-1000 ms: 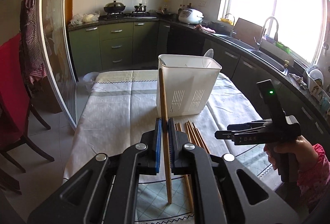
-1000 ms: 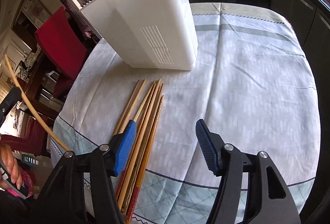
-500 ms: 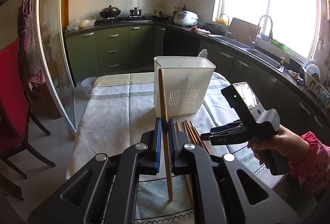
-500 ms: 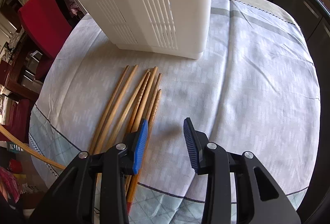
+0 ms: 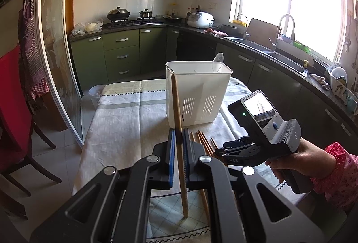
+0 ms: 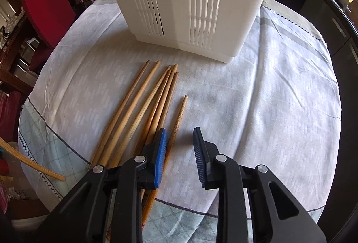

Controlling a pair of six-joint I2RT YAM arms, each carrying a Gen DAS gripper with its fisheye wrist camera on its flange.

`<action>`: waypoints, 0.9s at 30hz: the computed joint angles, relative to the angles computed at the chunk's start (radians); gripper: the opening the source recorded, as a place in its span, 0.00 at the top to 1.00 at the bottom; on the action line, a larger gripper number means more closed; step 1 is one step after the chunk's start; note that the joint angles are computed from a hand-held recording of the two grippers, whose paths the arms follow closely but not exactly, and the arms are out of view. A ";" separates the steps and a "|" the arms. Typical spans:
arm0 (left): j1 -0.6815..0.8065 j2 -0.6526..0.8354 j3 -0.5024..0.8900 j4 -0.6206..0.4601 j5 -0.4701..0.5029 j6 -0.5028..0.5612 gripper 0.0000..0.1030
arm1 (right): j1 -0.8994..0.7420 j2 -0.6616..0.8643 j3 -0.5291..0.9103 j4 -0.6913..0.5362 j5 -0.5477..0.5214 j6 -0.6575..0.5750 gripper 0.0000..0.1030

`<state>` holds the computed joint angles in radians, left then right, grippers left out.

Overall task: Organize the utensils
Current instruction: 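Drop the chopstick into the holder with the left gripper while the right carries its chopstick over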

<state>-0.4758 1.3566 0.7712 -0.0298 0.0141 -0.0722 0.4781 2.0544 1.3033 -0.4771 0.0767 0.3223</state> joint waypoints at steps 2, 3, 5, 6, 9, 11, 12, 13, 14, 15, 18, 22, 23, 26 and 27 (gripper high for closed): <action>0.000 -0.001 -0.001 0.001 0.000 -0.002 0.94 | 0.017 0.012 0.018 -0.010 0.027 0.001 0.75; -0.001 -0.001 -0.001 0.002 -0.002 -0.001 0.93 | 0.027 0.017 0.025 -0.015 0.035 0.002 0.78; 0.000 -0.001 -0.002 0.002 -0.001 -0.002 0.94 | 0.043 0.026 0.028 -0.007 0.040 -0.003 0.86; 0.000 -0.002 -0.002 0.001 -0.001 -0.001 0.94 | 0.050 0.044 0.043 -0.004 0.043 -0.002 0.90; -0.002 -0.006 -0.004 -0.001 -0.002 0.001 0.94 | 0.053 0.049 0.049 0.000 0.040 0.000 0.93; -0.002 -0.007 -0.005 -0.001 -0.003 0.001 0.94 | 0.049 0.037 0.028 0.027 0.029 0.008 0.94; -0.002 -0.007 -0.005 0.000 -0.003 0.000 0.94 | 0.046 0.019 0.007 0.049 0.024 0.012 0.94; -0.003 -0.007 -0.005 0.000 -0.004 0.000 0.94 | 0.037 -0.009 -0.023 0.072 0.011 0.010 0.94; -0.003 -0.007 -0.005 -0.001 -0.004 -0.001 0.94 | 0.030 -0.047 -0.065 0.104 0.001 0.012 0.94; -0.003 -0.008 -0.005 -0.002 -0.004 0.000 0.94 | 0.027 -0.084 -0.100 0.136 -0.003 0.018 0.94; -0.004 -0.010 -0.007 -0.001 -0.004 -0.002 0.94 | 0.030 -0.220 -0.219 0.241 0.002 0.038 0.94; -0.002 -0.012 -0.009 -0.001 0.000 -0.001 0.94 | 0.056 -0.434 -0.384 0.358 0.059 0.055 0.94; -0.003 -0.012 -0.009 0.000 -0.004 0.000 0.94 | 0.055 -0.496 -0.425 0.371 0.071 0.049 0.94; 0.000 -0.014 -0.012 0.003 -0.001 0.000 0.94 | 0.079 -0.639 -0.522 0.402 0.102 0.059 0.94; 0.000 -0.014 -0.013 0.005 -0.001 0.000 0.94 | 0.085 -0.676 -0.545 0.408 0.111 0.061 0.94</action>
